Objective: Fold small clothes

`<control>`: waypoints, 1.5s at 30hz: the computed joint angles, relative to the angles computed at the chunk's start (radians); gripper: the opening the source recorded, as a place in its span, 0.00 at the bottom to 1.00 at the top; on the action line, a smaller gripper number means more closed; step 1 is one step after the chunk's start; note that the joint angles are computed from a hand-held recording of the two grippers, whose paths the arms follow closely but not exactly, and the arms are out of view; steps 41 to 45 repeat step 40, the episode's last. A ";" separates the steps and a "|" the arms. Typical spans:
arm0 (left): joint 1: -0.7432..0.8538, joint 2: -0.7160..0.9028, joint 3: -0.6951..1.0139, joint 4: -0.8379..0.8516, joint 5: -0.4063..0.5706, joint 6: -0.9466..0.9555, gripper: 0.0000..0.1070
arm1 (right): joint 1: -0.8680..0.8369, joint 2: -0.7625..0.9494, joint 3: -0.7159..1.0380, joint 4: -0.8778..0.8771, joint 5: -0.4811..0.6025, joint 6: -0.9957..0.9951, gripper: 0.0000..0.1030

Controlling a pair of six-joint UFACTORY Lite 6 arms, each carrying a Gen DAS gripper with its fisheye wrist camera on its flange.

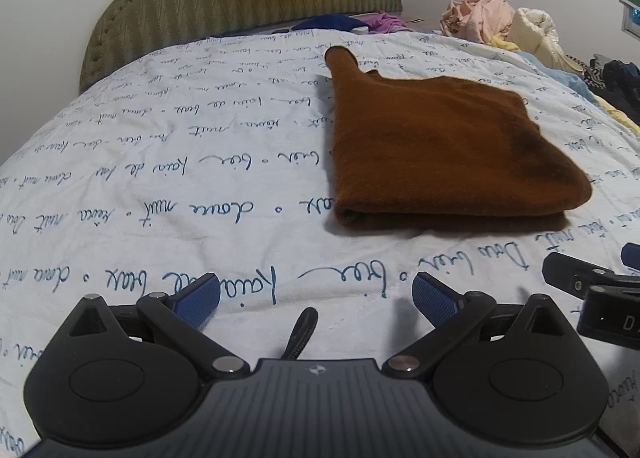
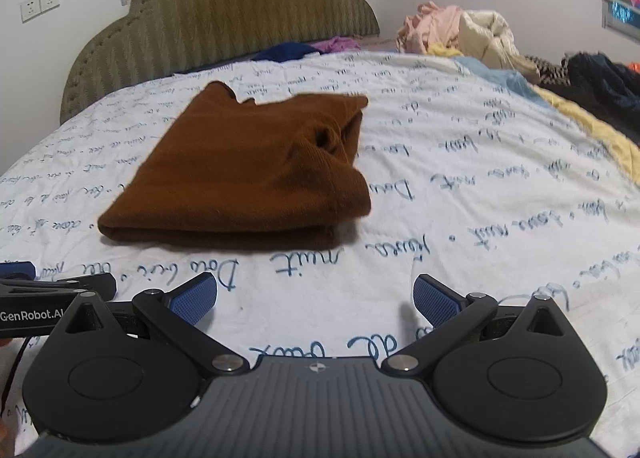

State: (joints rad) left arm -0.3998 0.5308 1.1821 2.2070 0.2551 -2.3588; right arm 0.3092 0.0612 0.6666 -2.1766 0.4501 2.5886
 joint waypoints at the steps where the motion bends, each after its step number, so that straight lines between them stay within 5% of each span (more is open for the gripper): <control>1: 0.001 -0.010 -0.004 -0.001 -0.006 0.004 0.96 | 0.009 -0.009 0.000 0.023 0.005 -0.026 1.00; 14: 0.059 -0.107 -0.049 0.001 -0.108 -0.031 0.96 | 0.068 -0.090 -0.011 0.163 0.027 -0.181 1.00; 30: 0.051 -0.121 -0.060 -0.299 -0.060 0.268 0.96 | 0.104 -0.121 -0.020 0.228 0.041 -0.249 1.00; 45: 0.093 -0.124 -0.061 -0.272 -0.074 0.272 0.96 | 0.072 -0.099 -0.030 0.157 0.021 -0.183 1.00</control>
